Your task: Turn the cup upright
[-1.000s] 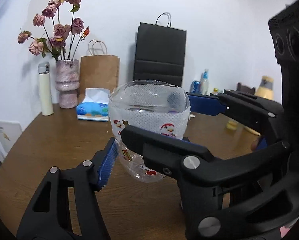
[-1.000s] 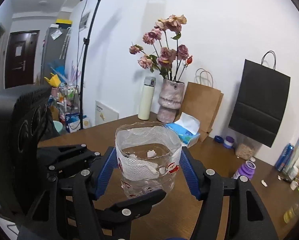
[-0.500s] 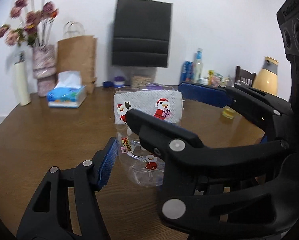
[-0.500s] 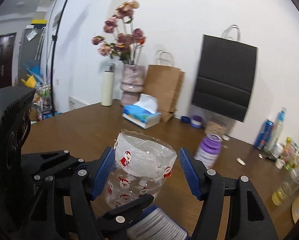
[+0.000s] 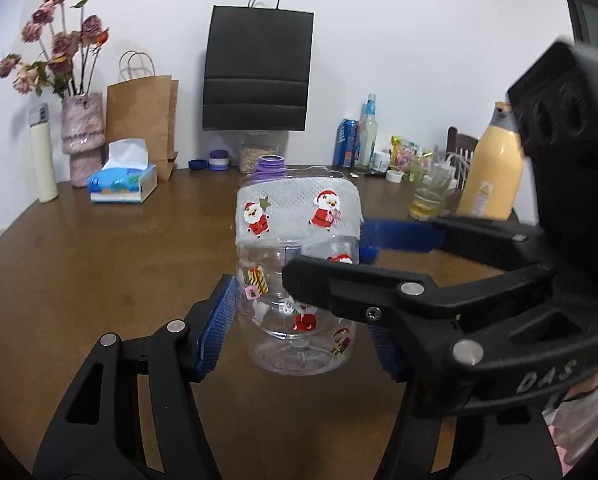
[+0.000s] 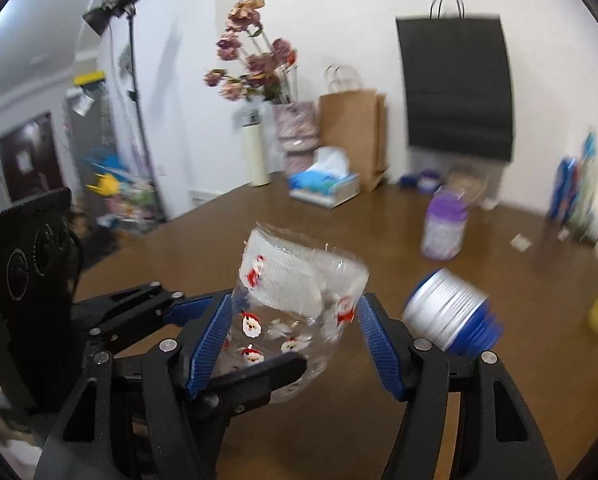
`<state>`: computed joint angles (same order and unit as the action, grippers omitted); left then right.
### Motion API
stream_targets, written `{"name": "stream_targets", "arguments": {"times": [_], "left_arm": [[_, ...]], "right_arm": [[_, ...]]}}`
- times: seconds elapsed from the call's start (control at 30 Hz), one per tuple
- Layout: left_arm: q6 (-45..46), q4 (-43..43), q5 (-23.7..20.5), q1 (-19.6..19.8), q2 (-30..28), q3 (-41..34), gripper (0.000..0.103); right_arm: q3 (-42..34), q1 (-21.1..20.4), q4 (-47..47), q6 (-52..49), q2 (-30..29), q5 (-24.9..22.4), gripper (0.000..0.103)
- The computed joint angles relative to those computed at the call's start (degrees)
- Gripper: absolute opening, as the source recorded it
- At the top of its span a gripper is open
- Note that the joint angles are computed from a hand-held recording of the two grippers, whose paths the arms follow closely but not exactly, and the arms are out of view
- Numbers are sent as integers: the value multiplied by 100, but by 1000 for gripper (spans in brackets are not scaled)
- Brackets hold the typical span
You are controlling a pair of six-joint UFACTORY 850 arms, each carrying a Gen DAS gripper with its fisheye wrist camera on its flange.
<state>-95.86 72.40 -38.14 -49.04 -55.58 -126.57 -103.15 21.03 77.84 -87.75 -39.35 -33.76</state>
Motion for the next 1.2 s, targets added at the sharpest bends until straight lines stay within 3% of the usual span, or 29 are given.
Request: {"name": "stream_targets", "arguments": {"times": [0.13,0.4,0.53,0.6,0.63,0.7,0.8,0.87,0.97,1.1,1.2], "left_arm": [[-845,689,-233,-196,274,567,57],[-1687,1549,-71,-374,765,1476,58],[-1809,1565,-89,-383,859,1628,59],[-1734,1504,-42,-371,902,1682,60],[-1506,1293,1,-352,887,1627,67],[-799,616,-32,-310,787,1402,73],[-412,115,-275,-318,811,1456,73],[-89,-566,-659,-309,812,1418,73],[-447,-804,-1041,-296,948,1627,73],[-1188,-685,-1429,-274,1109,1911,75],[-1079,-825,-1851,-283,990,1739,75]], "right_arm": [[174,-125,26,191,39,-734,70],[-173,-387,45,1103,-363,-2413,70],[-170,-366,78,1419,-390,-2544,67],[-41,-324,100,1342,-288,-2390,66],[54,-283,106,1283,-209,-2189,66],[559,-141,311,643,181,-1152,66],[1348,158,1477,-1156,772,538,66],[1602,286,2411,-2355,942,1113,67],[1734,433,3504,-3597,960,1651,68],[1609,506,2957,-2894,828,1923,68],[1703,571,3337,-3211,839,2142,68]]}}
